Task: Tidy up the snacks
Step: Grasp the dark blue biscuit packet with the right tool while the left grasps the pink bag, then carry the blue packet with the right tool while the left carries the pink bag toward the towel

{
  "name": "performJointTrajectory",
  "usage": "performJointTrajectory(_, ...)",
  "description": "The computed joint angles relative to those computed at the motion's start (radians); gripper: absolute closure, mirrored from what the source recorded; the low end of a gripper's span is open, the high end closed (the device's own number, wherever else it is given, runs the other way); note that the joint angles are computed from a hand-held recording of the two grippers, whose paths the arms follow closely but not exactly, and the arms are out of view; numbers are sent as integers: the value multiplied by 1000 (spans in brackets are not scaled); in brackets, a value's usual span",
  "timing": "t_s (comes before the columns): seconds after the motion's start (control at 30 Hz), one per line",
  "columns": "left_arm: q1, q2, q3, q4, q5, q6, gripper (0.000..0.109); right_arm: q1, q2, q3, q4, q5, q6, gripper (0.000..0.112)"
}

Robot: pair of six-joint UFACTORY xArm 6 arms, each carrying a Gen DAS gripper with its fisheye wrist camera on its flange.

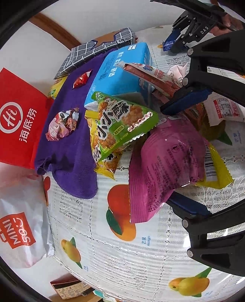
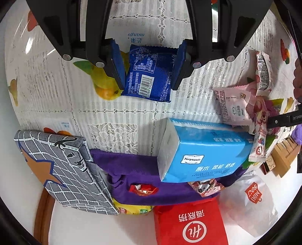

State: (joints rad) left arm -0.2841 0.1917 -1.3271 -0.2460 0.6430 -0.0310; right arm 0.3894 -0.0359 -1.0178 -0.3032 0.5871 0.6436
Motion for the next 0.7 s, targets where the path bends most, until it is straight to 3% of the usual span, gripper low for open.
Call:
performJointTrajectory(0.3,5,-23,27,-23,-7,24,41,12,-12,7,-12,10,11,65)
performJointTrajectory(0.7,29,-133,143,-25,-48,26,45,40,-46,16,-59,17,58,65)
